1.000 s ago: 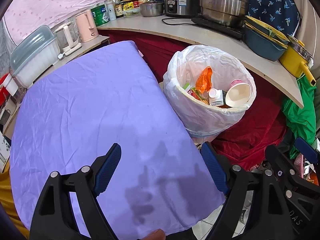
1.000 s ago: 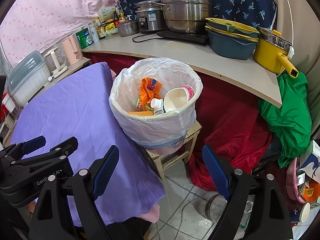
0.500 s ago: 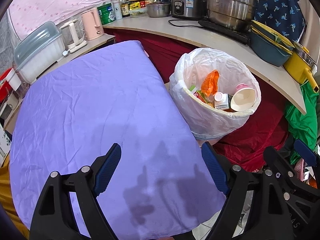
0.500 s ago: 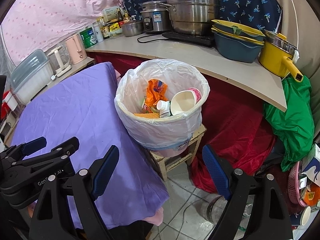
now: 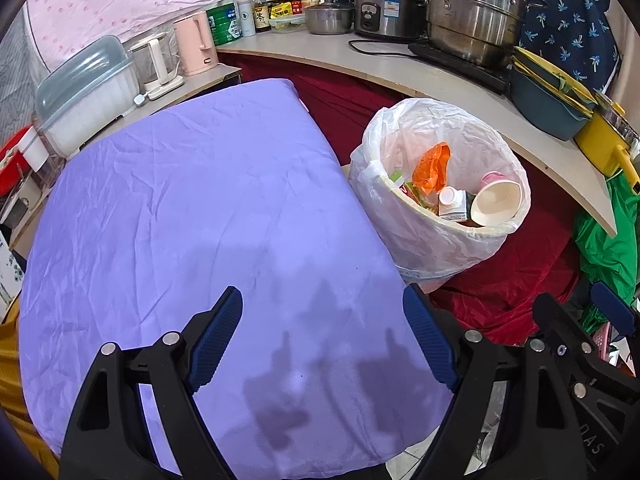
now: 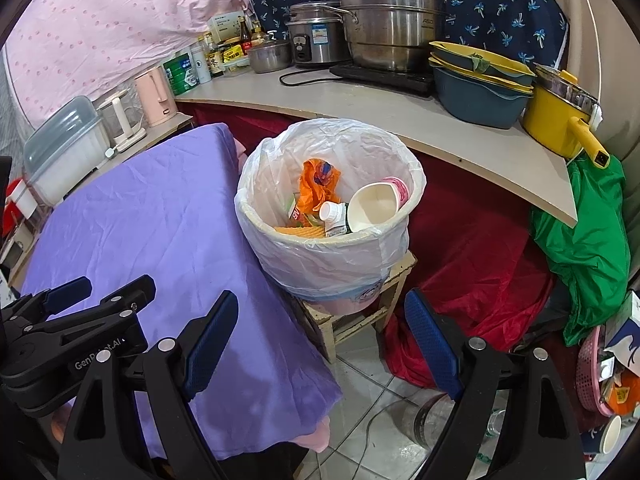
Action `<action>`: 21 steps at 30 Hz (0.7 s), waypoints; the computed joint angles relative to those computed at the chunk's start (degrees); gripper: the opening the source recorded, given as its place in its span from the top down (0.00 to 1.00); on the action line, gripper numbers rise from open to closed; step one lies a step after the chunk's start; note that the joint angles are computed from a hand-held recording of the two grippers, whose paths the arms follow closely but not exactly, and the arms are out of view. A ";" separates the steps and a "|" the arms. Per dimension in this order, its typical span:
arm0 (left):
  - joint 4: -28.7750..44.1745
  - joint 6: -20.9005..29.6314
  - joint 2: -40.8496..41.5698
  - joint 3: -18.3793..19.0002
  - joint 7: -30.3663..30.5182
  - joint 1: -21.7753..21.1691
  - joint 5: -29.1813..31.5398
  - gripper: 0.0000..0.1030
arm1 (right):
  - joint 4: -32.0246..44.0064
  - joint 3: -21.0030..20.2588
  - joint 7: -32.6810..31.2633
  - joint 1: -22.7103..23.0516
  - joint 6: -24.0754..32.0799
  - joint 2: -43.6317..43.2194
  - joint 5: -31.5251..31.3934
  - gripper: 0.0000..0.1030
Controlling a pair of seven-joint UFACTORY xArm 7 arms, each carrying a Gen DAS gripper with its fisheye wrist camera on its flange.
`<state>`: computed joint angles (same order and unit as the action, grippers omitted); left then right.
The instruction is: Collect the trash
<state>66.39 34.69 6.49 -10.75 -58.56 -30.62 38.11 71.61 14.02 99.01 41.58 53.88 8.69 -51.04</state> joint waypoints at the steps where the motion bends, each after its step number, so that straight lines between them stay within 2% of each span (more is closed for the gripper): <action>1: -0.05 -0.04 -0.02 0.01 -0.06 -0.02 0.11 0.24 | -0.11 -0.04 -0.02 -0.05 -0.06 -0.12 -0.01 0.20; 21: 2.64 0.56 1.00 0.20 0.02 -0.60 1.71 0.24 | 0.17 -0.31 -1.18 -1.17 -0.95 -0.42 -0.86 0.20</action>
